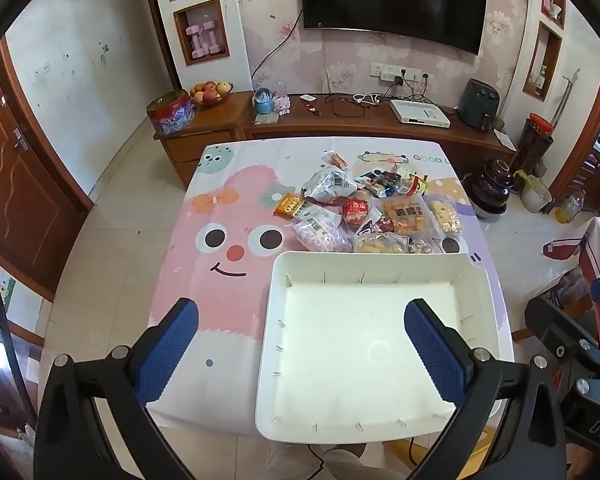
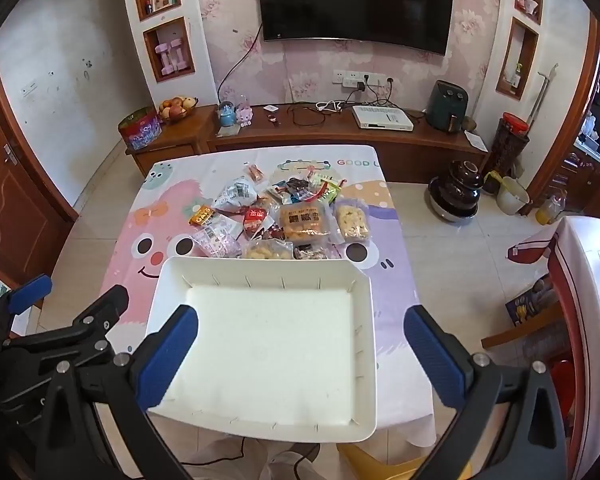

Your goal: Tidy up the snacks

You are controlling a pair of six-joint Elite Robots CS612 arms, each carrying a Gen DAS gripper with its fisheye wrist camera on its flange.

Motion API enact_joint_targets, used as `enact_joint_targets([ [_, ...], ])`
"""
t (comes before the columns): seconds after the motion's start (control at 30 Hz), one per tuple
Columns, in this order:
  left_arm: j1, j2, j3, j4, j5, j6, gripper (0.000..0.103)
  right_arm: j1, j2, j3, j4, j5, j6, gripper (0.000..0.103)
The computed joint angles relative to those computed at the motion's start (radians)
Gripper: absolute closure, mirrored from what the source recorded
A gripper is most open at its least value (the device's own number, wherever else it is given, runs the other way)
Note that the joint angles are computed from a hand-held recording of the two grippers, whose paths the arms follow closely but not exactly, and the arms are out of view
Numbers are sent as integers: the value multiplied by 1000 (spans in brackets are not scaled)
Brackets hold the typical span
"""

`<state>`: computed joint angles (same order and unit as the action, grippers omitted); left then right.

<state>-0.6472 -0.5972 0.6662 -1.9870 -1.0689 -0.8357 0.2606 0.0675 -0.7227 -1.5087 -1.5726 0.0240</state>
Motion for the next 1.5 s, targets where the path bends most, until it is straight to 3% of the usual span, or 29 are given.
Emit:
enact_joint_targets([
  [0.4,1,-7,13,-15,-9,1,1,1,-13,22,10,9,12,0],
  [0.9,-2,-2,17,-29,-13,-5,1,1,34,-60,46,6,3,0],
  [1.5,-13,-7,28,-56,-1,-17,1,-5,6,-6,7,-9,-32,0],
])
